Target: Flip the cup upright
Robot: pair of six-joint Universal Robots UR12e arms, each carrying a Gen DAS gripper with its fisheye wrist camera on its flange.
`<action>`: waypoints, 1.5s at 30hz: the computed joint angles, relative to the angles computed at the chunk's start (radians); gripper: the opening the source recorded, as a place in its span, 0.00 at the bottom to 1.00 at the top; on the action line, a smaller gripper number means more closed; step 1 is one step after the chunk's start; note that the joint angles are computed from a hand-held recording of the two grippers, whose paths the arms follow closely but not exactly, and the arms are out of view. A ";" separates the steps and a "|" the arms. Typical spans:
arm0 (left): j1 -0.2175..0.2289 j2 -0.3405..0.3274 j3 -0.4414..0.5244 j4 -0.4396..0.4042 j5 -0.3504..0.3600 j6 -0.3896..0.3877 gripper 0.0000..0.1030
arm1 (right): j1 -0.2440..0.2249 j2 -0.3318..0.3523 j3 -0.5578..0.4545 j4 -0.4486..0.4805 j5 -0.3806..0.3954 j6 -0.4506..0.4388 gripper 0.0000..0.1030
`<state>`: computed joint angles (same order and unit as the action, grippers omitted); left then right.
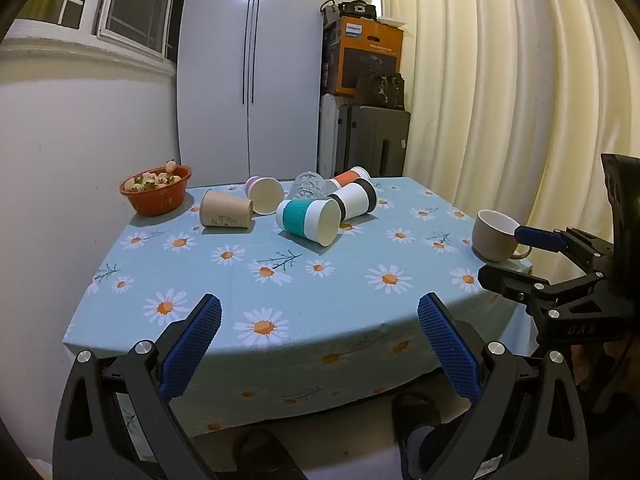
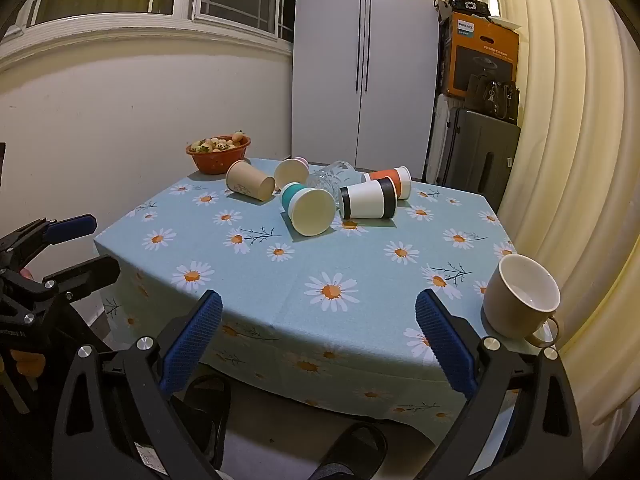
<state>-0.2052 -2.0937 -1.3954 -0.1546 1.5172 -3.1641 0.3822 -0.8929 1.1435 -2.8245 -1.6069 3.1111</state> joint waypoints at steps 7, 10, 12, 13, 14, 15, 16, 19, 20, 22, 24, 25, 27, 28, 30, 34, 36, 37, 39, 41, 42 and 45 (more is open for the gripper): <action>0.000 0.003 -0.001 -0.006 0.000 0.011 0.94 | 0.000 0.000 -0.001 0.005 0.003 0.003 0.93; -0.001 0.002 -0.002 -0.004 0.004 0.017 0.94 | 0.000 0.000 -0.001 0.006 0.002 0.002 0.93; -0.005 -0.002 0.003 0.001 0.012 0.012 0.94 | 0.000 0.001 -0.002 0.007 0.001 0.002 0.93; -0.005 -0.001 0.002 0.004 0.011 0.012 0.94 | 0.000 0.001 -0.003 0.008 0.002 0.001 0.93; -0.005 0.001 0.000 0.005 0.008 0.011 0.94 | 0.000 0.001 -0.003 0.008 0.002 0.001 0.93; -0.006 0.000 -0.001 0.008 0.007 0.012 0.94 | 0.000 0.001 -0.003 0.009 0.001 0.000 0.93; -0.007 -0.004 0.008 0.002 0.009 0.013 0.94 | 0.000 0.002 -0.003 0.009 0.001 0.001 0.93; -0.006 -0.001 0.004 0.000 0.006 0.013 0.94 | 0.000 0.002 -0.004 0.009 0.001 0.001 0.93; -0.006 -0.001 0.004 0.000 0.003 0.012 0.94 | 0.000 0.002 -0.004 0.011 0.001 0.001 0.93; -0.005 -0.002 0.006 -0.001 -0.003 0.009 0.94 | 0.000 0.002 -0.004 0.011 0.001 0.001 0.93; -0.002 -0.002 0.007 -0.005 -0.010 0.008 0.94 | 0.000 0.002 -0.004 0.012 0.001 0.001 0.93; -0.003 -0.002 0.008 -0.007 -0.012 0.009 0.94 | 0.000 0.002 -0.004 0.012 0.001 0.001 0.93; -0.003 -0.002 0.009 -0.007 -0.010 0.011 0.94 | 0.000 0.002 -0.004 0.012 0.001 0.001 0.93; -0.004 -0.002 0.010 -0.008 -0.010 0.011 0.94 | 0.000 0.002 -0.004 0.011 0.001 0.000 0.93; -0.005 -0.002 0.011 -0.010 -0.007 0.010 0.94 | 0.000 0.002 -0.004 0.013 0.001 0.000 0.93; -0.004 -0.001 0.006 -0.002 -0.009 0.012 0.94 | 0.000 0.002 -0.004 0.013 0.001 0.000 0.93; -0.003 -0.001 0.003 0.000 -0.012 0.013 0.94 | 0.000 0.002 -0.004 0.013 0.001 -0.001 0.93; -0.003 -0.001 0.003 0.001 -0.012 0.015 0.94 | 0.000 0.002 -0.004 0.013 0.001 -0.001 0.93; -0.003 0.001 0.000 0.004 -0.013 0.018 0.94 | 0.000 0.001 -0.004 0.014 0.000 -0.001 0.93; -0.002 0.001 0.000 0.003 -0.014 0.020 0.94 | 0.000 0.001 -0.004 0.015 0.001 -0.001 0.93; -0.002 0.001 -0.001 0.003 -0.014 0.020 0.94 | 0.000 0.001 -0.004 0.015 0.001 -0.001 0.93; -0.001 0.001 -0.001 0.006 -0.014 0.018 0.94 | 0.000 0.002 -0.004 0.014 0.000 -0.001 0.93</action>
